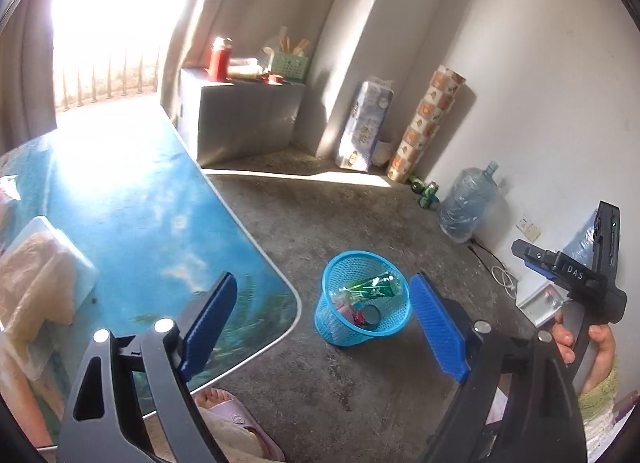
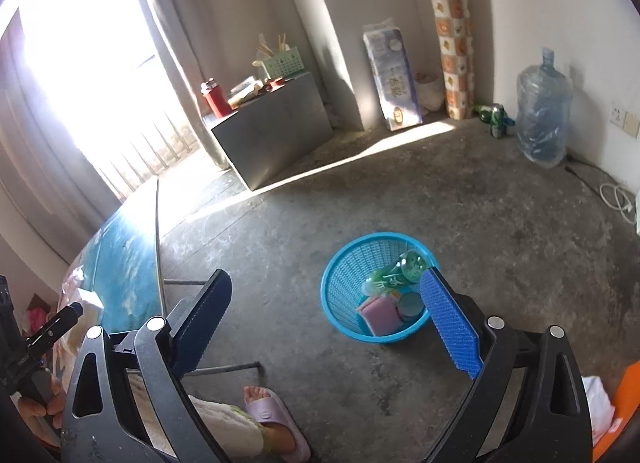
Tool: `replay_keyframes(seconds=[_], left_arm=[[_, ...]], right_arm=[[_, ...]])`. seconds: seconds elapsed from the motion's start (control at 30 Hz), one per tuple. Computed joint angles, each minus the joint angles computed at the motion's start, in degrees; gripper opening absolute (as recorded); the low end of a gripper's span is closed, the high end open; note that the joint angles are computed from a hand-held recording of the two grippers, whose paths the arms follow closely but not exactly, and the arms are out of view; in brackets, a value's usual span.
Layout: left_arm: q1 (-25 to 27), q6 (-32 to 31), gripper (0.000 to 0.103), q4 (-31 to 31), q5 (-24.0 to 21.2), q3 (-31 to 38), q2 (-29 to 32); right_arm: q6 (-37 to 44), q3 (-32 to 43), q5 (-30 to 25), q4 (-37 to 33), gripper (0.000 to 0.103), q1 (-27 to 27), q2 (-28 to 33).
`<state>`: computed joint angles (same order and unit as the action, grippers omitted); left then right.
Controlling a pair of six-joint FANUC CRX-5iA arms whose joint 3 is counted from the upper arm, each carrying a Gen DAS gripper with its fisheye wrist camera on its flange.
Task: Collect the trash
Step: 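Move both open tools back over the table toward the clear plastic box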
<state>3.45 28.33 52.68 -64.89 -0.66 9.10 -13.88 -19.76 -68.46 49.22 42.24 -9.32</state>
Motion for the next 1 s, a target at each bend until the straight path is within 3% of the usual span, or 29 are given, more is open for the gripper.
replay_keyframes(seconds=[0.13, 0.37, 0.6, 0.8, 1.0], left_arm=[[5.9, -4.5, 0.095, 3.4, 4.5, -5.9, -4.4], [16.5, -3.3, 0.097, 2.5, 4.2, -8.8, -6.0], [22.8, -3.3, 0.097, 2.8, 5.1, -10.0, -5.4], [24.1, -2.0, 0.097, 6.7, 1.1, -7.5, -0.2], [23.7, 3.1, 0.097, 10.4, -6.3, -1.4, 7.6]], right_arm=[[6.7, 7.4, 1.0, 0.7, 0.095, 0.5, 7.2], [19.5, 23.9, 2.4, -2.0, 0.095, 1.9, 22.2], [33.5, 37.3, 5.0, -5.5, 0.095, 3.3, 31.5], [46.2, 47.0, 7.8, -19.8, 0.095, 1.8, 34.8], [49.9, 54.1, 10.9, -33.3, 0.095, -1.5, 37.3]])
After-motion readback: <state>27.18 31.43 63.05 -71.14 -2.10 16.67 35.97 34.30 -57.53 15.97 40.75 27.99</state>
